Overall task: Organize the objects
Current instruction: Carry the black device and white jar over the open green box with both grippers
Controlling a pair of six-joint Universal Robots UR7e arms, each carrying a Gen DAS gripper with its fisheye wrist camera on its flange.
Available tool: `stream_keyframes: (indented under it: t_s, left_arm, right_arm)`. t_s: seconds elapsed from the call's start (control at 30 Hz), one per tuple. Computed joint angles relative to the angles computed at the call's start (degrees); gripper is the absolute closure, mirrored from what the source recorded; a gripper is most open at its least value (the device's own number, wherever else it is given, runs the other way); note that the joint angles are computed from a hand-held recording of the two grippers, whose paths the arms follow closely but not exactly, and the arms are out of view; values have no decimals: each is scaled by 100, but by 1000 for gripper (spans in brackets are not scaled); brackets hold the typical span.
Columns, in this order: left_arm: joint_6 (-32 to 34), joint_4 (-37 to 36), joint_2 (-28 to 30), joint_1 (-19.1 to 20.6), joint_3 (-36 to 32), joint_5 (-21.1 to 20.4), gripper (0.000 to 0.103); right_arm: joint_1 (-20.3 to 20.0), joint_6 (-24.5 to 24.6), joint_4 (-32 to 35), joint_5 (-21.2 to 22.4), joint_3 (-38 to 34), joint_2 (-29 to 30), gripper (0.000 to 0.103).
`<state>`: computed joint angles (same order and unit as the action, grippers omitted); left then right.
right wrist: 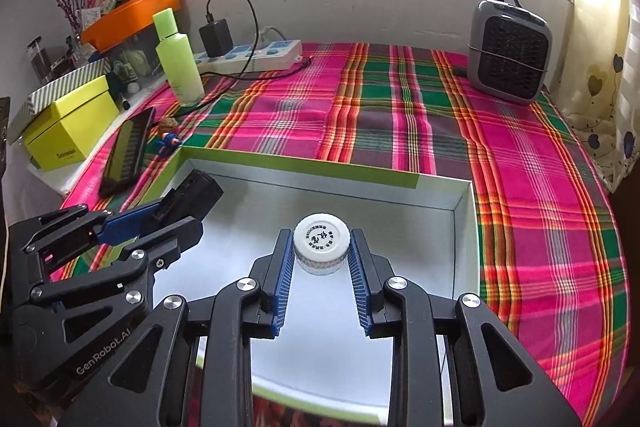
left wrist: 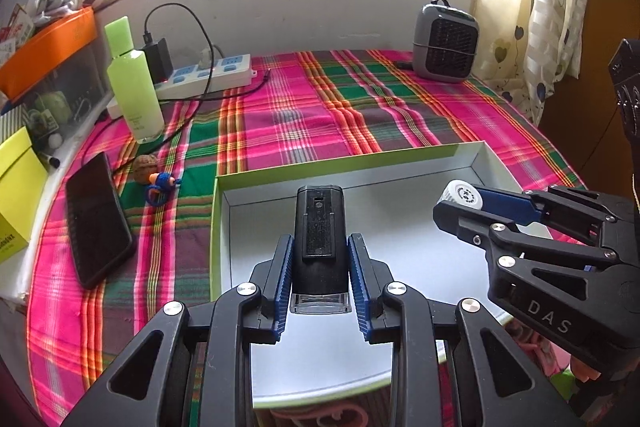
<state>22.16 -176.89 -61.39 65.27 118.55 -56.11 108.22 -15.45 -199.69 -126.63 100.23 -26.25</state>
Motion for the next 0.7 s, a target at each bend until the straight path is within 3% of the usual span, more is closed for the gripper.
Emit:
stream_keyframes:
  t_s: [0.2,0.7]
  left_arm:
    - [-78,164,156,76,-239,-32,78]
    - [-265,542,397,222,-597,82,78]
  right_arm:
    - [-62,200,552,-1,-254,-1,74]
    - [-71,180,1183,-191,-788,206,74]
